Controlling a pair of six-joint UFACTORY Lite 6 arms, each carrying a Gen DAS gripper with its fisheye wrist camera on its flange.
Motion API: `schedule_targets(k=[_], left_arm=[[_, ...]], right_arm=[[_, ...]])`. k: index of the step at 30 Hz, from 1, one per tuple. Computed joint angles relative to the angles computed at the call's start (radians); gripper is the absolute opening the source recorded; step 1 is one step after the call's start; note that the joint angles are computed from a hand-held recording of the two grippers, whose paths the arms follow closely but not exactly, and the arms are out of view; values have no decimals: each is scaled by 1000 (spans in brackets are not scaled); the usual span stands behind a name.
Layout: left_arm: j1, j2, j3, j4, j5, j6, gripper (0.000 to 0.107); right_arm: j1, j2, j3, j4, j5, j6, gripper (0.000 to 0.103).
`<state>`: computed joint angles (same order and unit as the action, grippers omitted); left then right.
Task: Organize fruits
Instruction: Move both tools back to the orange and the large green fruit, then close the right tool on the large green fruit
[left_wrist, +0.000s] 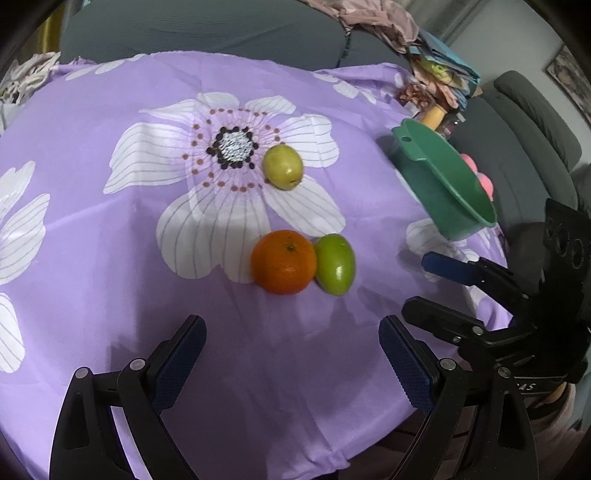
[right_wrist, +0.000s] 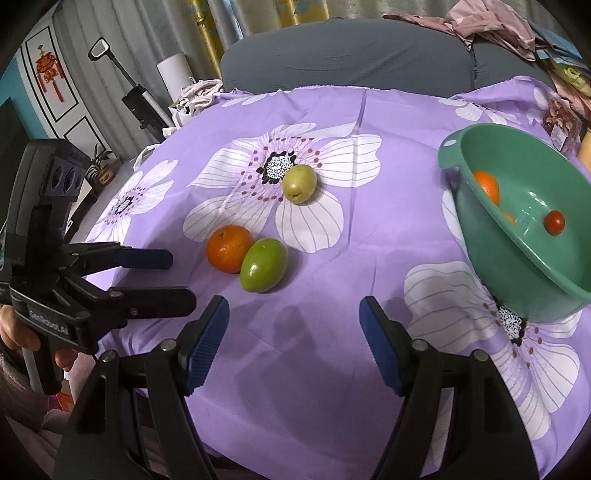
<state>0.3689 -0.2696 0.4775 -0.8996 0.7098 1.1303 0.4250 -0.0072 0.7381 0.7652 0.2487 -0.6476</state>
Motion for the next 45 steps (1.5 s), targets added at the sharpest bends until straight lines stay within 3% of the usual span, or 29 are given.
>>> schedule_targets(k=[7,12,18,21,28,29,31,38,41,45], left_arm=[[16,30,13,-28,51,39,94],[-27,34,12,-24,35,30,94],[-81,40,12,-49,-1,19,94],[-84,63,29,-70,25,31,76],[-164,107,51,-96,-27,16,74],[-174,114,54,-102,-34,19,72],[-195,125,57,-113,-47,28,58],[-239,182,88,-152,-96,63,53],[-273,193,97,-158,-145,76,46],[-308,188,95,-137,-207,70,33]], right_arm=[[9,51,39,-14,1,19,73],[-75,78,48,316,87,-269,73],[-142,174,94,543,207,-440,74],[-151,227,131,580,258,-462,74],[-136,325,234,529,295,-420,67],[-133,339,249,516,300,-410,67],[-134,365,272,500,315,-403,62],[-129,445,347,455,335,-371,47],[-130,461,360,442,337,-365,40],[-145,466,349,471,348,-402,38]])
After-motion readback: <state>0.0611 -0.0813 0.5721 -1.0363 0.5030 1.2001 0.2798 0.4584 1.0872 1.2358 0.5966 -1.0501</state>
